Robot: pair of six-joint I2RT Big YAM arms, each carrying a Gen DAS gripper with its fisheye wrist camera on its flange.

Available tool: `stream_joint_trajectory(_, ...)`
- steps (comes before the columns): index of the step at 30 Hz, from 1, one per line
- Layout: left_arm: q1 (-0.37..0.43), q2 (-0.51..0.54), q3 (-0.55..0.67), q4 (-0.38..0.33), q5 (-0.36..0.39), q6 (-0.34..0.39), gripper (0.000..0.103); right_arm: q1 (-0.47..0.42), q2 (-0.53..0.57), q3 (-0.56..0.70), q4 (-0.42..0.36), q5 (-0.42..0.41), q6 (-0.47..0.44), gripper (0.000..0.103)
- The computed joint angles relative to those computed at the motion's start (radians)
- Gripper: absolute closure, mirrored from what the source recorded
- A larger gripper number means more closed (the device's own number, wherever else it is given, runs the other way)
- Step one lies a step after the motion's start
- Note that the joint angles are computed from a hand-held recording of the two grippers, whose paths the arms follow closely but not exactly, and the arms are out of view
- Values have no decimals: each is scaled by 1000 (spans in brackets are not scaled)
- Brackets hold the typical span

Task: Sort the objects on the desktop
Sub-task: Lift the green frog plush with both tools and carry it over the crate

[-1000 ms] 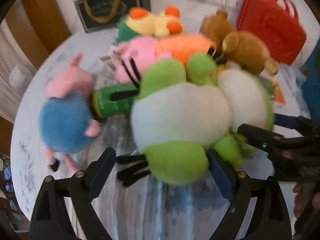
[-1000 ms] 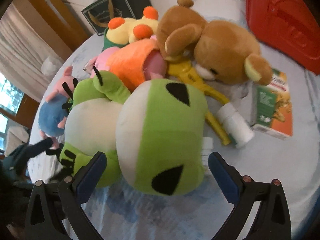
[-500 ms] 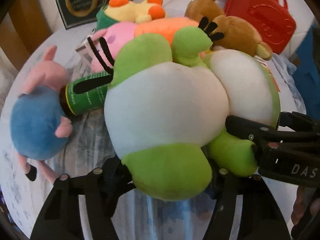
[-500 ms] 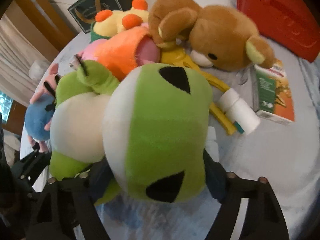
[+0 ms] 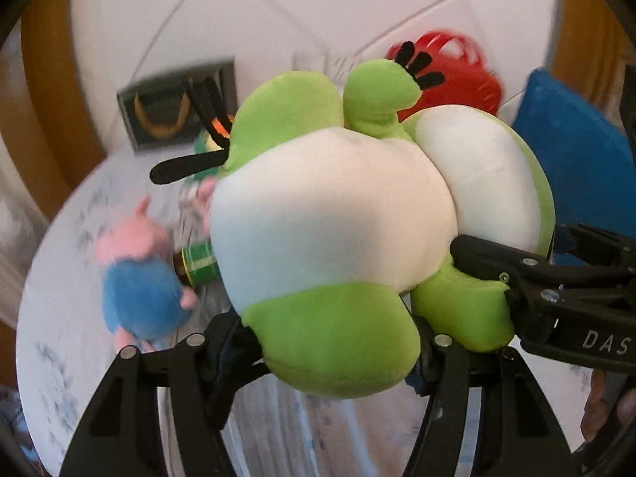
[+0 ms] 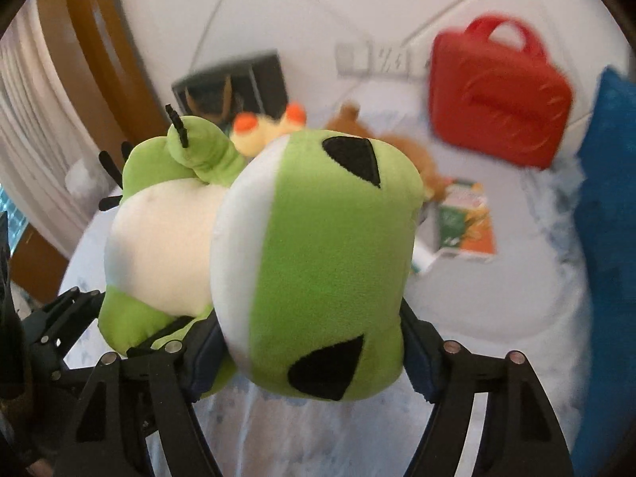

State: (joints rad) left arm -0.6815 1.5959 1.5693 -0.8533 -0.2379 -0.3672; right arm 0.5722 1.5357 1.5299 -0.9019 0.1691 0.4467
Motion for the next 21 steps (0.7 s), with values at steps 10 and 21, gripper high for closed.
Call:
stream_joint_trajectory(10,-125,-116,53,131,-9,169,40,158,-263,-14,-122,437,134,28)
stream_joint_trajectory(21,-363,43,391,129,-82,221,39,221,-535,-14,-376,754,197,27)
